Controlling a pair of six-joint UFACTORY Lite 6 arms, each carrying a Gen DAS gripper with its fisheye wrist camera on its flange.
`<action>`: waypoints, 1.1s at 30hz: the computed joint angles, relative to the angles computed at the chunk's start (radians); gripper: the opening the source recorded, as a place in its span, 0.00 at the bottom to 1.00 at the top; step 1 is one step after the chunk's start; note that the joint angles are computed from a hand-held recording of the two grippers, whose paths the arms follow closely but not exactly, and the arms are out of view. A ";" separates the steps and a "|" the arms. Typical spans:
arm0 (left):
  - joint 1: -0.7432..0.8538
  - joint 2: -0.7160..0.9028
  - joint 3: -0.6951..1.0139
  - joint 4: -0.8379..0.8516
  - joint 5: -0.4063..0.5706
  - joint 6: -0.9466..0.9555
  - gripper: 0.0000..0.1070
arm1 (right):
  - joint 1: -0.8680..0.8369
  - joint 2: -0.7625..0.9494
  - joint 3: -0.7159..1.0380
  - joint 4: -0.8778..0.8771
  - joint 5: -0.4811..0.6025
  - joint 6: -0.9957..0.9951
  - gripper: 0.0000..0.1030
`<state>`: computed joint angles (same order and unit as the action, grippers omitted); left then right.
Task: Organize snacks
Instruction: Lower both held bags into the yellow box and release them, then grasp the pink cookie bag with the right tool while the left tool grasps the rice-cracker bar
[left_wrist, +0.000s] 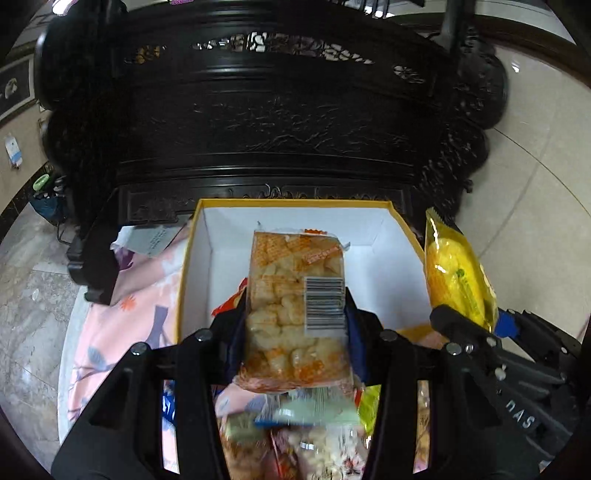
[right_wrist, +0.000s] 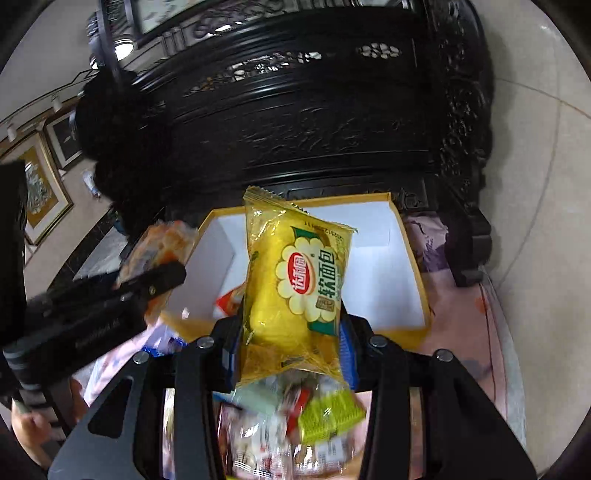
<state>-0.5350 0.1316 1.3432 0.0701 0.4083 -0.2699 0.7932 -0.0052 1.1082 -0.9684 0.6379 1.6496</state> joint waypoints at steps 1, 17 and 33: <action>0.004 0.032 0.031 0.001 0.002 0.004 0.43 | -0.021 0.008 0.007 0.010 -0.017 -0.017 0.41; 0.069 -0.010 -0.063 0.020 -0.056 0.001 0.87 | -0.032 -0.082 -0.079 0.088 0.013 -0.125 0.68; 0.098 -1.083 -1.190 -0.185 -0.028 0.199 0.90 | 0.863 -0.340 -0.729 0.168 0.284 0.936 0.70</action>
<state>-0.4365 -0.9518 0.1536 -0.1146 0.3801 -0.0712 1.6564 -0.3454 0.3789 -0.8008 0.9219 2.5859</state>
